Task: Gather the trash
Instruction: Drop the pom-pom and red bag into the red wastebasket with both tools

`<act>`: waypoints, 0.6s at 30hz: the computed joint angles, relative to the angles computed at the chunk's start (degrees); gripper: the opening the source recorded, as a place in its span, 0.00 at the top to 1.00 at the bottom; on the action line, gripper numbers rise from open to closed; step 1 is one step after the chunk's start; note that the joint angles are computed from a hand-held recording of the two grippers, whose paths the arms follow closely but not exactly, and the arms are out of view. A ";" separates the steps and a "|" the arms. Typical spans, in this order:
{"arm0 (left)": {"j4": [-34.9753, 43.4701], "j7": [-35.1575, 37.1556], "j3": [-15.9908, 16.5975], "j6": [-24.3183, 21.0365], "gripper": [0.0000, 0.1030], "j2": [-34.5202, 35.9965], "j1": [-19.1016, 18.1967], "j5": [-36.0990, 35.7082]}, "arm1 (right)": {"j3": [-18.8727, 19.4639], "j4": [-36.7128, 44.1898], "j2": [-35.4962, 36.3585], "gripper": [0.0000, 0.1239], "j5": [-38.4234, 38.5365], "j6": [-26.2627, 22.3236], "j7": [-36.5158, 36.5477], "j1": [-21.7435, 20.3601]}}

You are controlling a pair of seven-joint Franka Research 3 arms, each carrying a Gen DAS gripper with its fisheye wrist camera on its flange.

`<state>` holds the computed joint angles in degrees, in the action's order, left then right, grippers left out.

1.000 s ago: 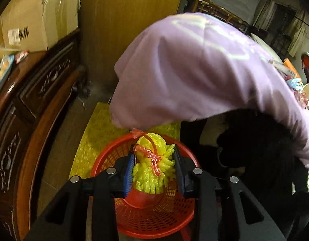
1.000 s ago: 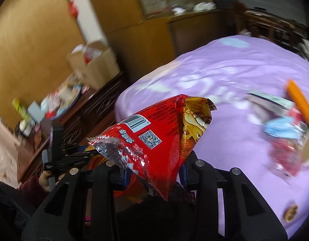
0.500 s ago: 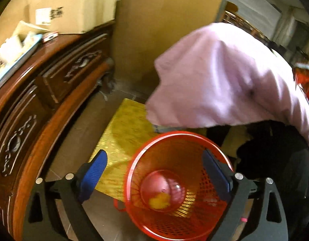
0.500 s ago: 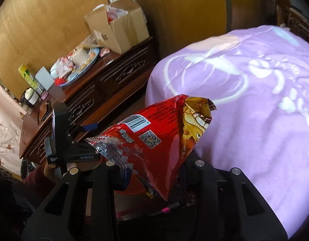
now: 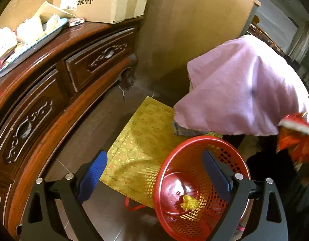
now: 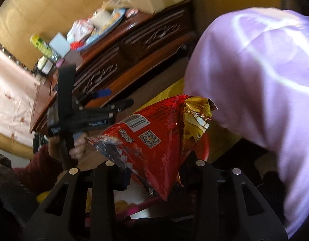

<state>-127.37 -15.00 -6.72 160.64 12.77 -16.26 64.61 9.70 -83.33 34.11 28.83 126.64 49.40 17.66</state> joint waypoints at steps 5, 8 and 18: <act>-0.29 -0.21 -0.14 -0.95 0.09 -1.00 0.03 0.23 | -0.34 0.98 1.27 0.45 -1.03 -0.22 2.09 0.59; -0.03 -0.22 -0.40 -1.45 0.09 -1.26 0.06 0.60 | 0.11 0.23 0.50 0.45 -0.05 0.11 1.44 -0.07; -0.30 -1.15 -0.91 -2.83 0.09 -2.50 0.51 0.68 | -1.21 -3.24 -0.76 0.24 -6.50 6.17 -1.25 3.92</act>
<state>-127.67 -16.15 -7.63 157.81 10.27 -15.75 65.29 8.49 -86.57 33.35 22.33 132.81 48.15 21.58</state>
